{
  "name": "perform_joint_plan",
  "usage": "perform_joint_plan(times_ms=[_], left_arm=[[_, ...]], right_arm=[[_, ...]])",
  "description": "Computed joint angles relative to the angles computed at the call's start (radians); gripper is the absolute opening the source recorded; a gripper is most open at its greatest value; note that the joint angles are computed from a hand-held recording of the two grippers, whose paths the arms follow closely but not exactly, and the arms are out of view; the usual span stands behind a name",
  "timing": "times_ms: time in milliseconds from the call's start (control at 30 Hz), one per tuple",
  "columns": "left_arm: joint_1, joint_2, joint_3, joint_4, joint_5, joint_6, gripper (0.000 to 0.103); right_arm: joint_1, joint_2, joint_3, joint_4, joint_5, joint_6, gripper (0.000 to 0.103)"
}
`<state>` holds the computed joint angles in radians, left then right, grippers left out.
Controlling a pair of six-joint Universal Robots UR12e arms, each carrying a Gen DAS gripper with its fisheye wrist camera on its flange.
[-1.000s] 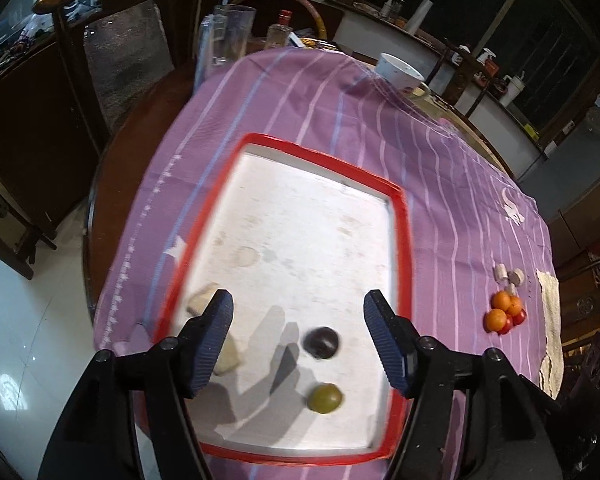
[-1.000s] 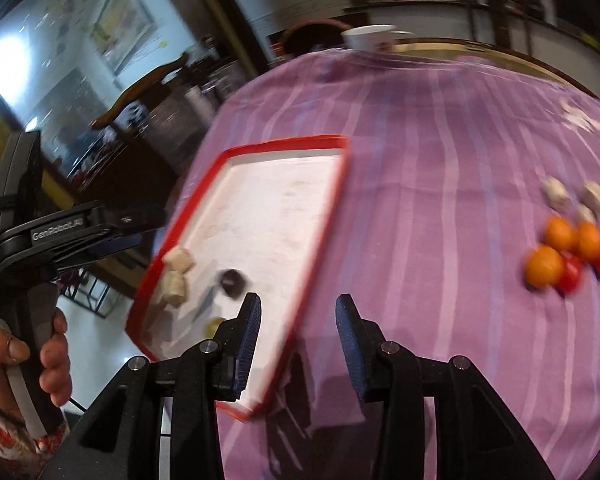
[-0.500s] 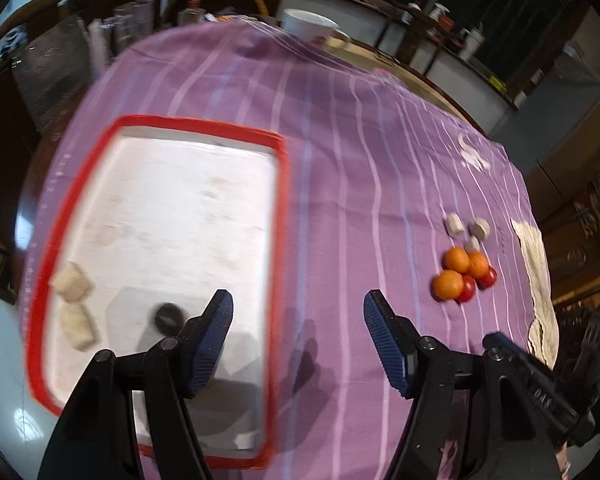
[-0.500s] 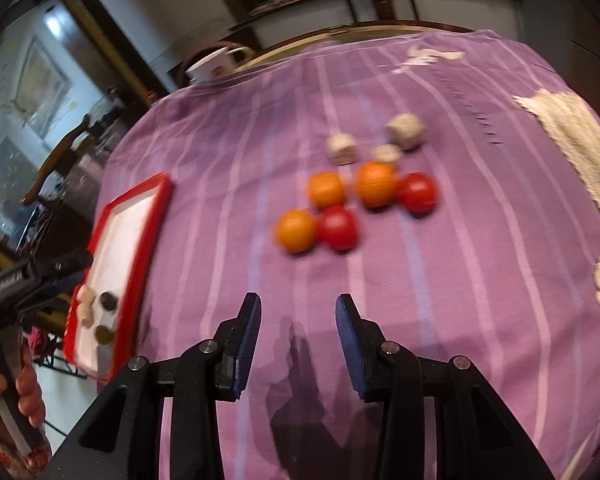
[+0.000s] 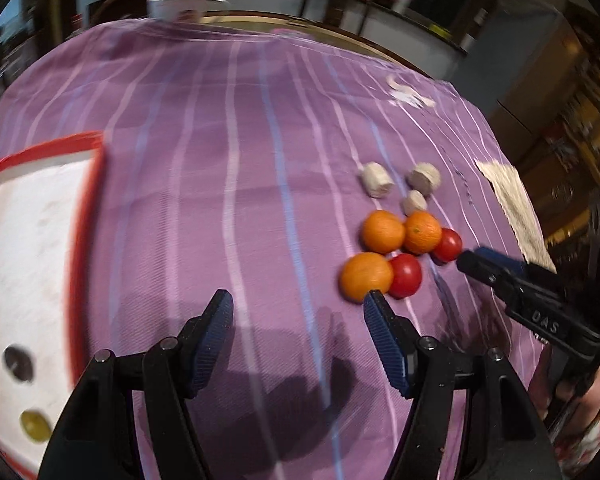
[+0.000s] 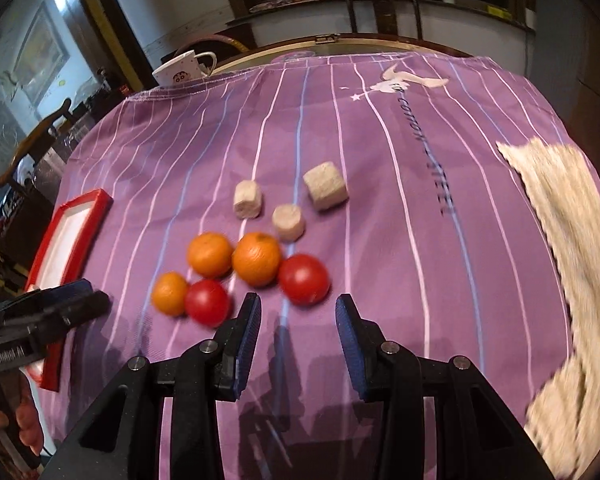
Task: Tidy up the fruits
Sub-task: 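Move the right gripper to the red tomato and grasp it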
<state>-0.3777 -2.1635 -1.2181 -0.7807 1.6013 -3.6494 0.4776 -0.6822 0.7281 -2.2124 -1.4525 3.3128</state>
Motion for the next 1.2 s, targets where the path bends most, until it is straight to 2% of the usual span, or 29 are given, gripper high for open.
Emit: perform_joint_plan(times_ms=[133,300,533,633,700,800,933,1067,1200], left_arm=[[-0.002,-0.037,0.044,-0.029,-0.02,0.02,0.067],[-0.002,-0.058,0.069,-0.016,-0.047,0.041,0.067],[-0.007,-0.085,0.106,-0.019,-0.1,0.098,0.067],[-0.004,-0.092,0.11,-0.012,-0.134,0.108,0.067],[0.001,-0.093,0.107,-0.001,-0.172,0.111,0.061],[0.011,-0.091,0.098,0.012,-0.23,0.112,0.051],[0.02,-0.087,0.088,0.027,-0.248,0.087,0.048],[0.018,-0.09,0.092,0.046,-0.228,0.072,0.048],[0.025,-0.093,0.09,0.06,-0.254,0.061,0.048]], right_arm=[[-0.002,0.023,-0.036,0.033,0.0,-0.055,0.043],[-0.005,0.034,-0.05,0.029,0.021,-0.106,0.043],[-0.005,0.065,-0.103,0.07,0.049,-0.147,0.042],[-0.005,0.069,-0.108,0.072,0.053,-0.141,0.039],[-0.006,0.069,-0.106,0.074,0.053,-0.133,0.034],[-0.011,0.064,-0.098,0.077,0.072,-0.117,0.033],[-0.014,0.051,-0.076,0.073,0.087,-0.093,0.033],[-0.017,0.028,-0.037,0.055,0.091,-0.054,0.033],[-0.019,0.0,0.008,0.03,0.092,-0.027,0.033]])
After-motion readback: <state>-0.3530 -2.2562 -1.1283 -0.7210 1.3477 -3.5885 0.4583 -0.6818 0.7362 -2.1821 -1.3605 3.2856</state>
